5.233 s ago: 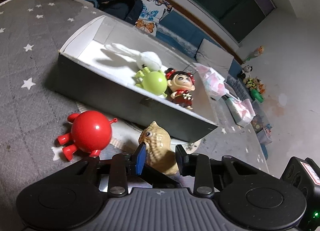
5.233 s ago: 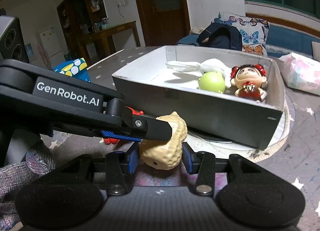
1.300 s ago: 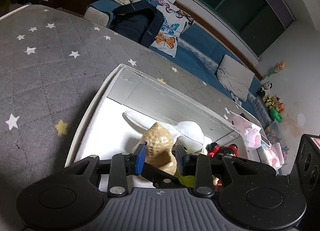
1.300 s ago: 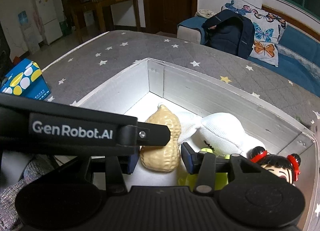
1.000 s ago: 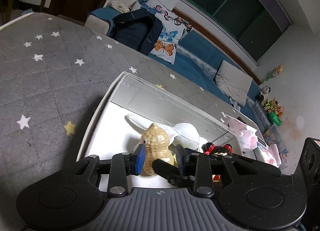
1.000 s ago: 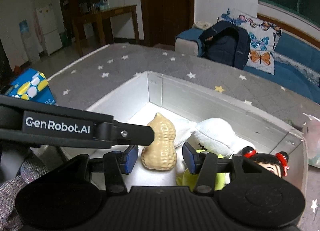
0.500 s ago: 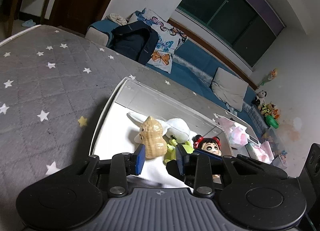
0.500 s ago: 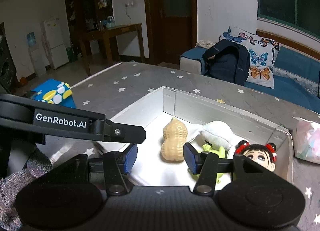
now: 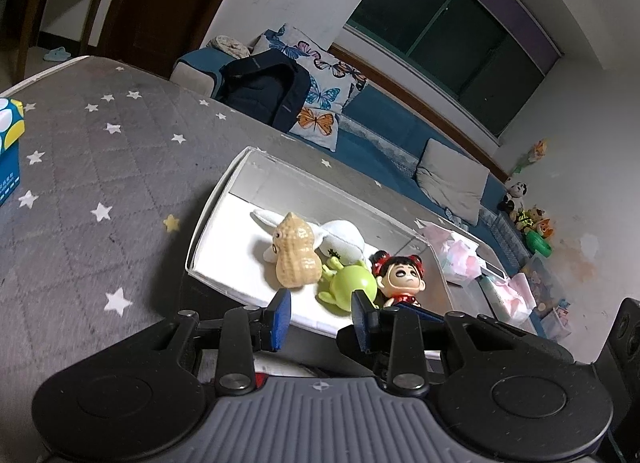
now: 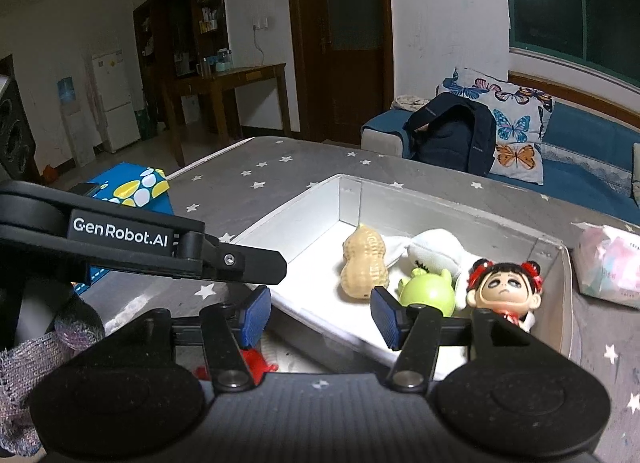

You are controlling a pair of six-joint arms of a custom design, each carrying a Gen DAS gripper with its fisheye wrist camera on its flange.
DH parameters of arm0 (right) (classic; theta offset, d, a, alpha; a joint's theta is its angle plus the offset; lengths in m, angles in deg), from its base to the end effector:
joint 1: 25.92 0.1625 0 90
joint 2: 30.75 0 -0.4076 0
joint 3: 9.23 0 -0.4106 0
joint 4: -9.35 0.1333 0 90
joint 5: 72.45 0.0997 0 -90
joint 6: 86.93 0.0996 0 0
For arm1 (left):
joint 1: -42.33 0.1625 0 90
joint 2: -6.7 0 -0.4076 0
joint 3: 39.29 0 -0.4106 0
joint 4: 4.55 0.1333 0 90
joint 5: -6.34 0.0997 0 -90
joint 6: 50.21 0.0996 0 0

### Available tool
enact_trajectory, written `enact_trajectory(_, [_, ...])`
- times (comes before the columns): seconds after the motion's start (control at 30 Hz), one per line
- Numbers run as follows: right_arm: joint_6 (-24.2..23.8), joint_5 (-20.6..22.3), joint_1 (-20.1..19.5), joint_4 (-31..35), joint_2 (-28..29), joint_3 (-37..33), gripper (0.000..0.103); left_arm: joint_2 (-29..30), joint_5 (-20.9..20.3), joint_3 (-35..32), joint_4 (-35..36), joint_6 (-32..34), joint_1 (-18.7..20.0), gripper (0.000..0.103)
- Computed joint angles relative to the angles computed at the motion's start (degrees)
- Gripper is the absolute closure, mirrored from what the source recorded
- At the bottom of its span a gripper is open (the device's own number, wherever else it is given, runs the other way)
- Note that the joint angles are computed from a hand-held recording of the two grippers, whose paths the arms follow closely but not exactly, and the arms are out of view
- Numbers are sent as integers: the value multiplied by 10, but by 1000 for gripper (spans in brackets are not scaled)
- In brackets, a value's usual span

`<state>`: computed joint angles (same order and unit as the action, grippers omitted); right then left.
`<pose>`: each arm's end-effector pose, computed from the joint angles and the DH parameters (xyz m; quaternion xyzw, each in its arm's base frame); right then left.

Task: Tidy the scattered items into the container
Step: 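Lower the peanut toy into the box and open the right gripper, then move the right gripper to the red round toy and close on it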

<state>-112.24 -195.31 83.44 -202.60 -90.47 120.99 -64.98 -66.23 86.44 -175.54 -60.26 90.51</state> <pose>0.2306 -0.4173 0.1533 0.2148 -0.8459 0.4025 0.2761 -0.2126 -0.4822 0.1775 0.2292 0.9342 -0.2715 0.0318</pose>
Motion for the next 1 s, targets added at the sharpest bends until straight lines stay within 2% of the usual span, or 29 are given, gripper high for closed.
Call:
enact_trajectory(0.6, [37, 3, 9, -36, 9, 36, 46, -46, 10, 47, 4, -24, 2, 68])
enact_trajectory(1.0, [60, 10, 12, -29, 27, 46, 46, -70, 9, 70, 14, -41, 17, 68])
